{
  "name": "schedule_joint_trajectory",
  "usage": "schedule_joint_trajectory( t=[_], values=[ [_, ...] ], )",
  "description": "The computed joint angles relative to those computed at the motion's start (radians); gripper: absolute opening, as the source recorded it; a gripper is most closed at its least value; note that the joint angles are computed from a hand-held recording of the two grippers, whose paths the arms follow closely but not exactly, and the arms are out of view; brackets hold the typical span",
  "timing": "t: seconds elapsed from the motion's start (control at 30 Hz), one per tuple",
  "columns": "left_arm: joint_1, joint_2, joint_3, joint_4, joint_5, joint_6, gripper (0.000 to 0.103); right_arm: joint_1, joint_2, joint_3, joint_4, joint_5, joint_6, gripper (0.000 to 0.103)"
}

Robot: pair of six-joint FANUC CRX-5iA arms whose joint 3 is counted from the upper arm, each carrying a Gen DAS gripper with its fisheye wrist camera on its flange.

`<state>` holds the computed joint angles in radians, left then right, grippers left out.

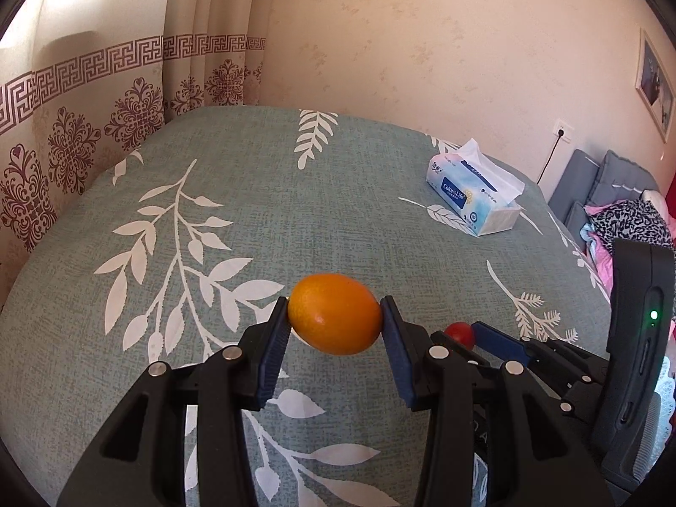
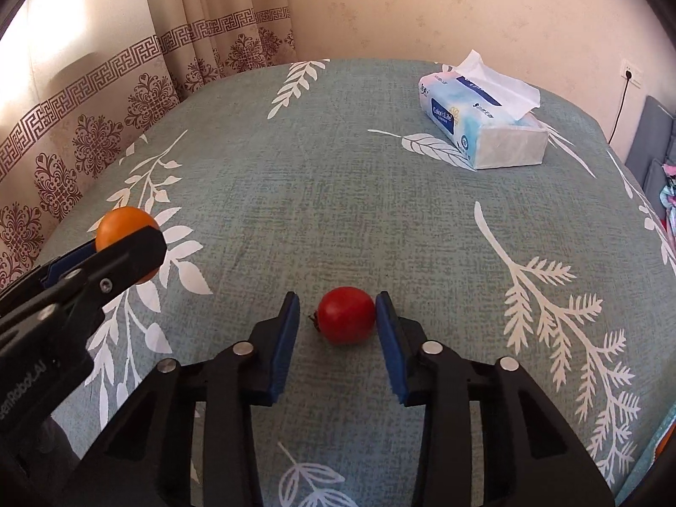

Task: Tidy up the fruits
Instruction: 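Grasp the orange with the left tool while the right tool grasps the red tomato, then carry the tomato into the basket and open right while left holds the orange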

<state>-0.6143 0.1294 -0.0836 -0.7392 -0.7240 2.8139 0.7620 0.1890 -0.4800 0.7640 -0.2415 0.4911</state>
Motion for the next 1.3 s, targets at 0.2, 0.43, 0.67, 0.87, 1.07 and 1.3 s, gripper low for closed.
schedule_joint_trajectory(
  t=[0.2,0.43,0.67,0.87,1.07,1.3],
  values=[
    [0.001,0.003,0.001,0.004,0.003,-0.006,0.044,-0.007,-0.005,-0.031,0.129,0.003,-0.11,0.03],
    [-0.008,0.008,0.006,-0.002,0.0,-0.01,0.044,-0.046,-0.074,-0.148,0.5,-0.037,-0.427,0.03],
    [-0.024,0.022,0.019,-0.002,0.003,-0.035,0.044,-0.064,-0.171,-0.246,0.67,-0.075,-0.583,0.03],
    [-0.051,0.029,0.026,-0.011,-0.002,-0.042,0.044,-0.084,-0.255,-0.318,0.749,-0.084,-0.669,0.03],
    [-0.092,0.039,0.029,-0.005,-0.019,-0.048,0.044,-0.113,-0.337,-0.393,0.848,-0.105,-0.761,0.03],
    [-0.146,0.058,0.051,0.014,-0.026,-0.077,0.044,-0.148,-0.463,-0.499,0.947,-0.159,-0.839,0.03]
  ],
)
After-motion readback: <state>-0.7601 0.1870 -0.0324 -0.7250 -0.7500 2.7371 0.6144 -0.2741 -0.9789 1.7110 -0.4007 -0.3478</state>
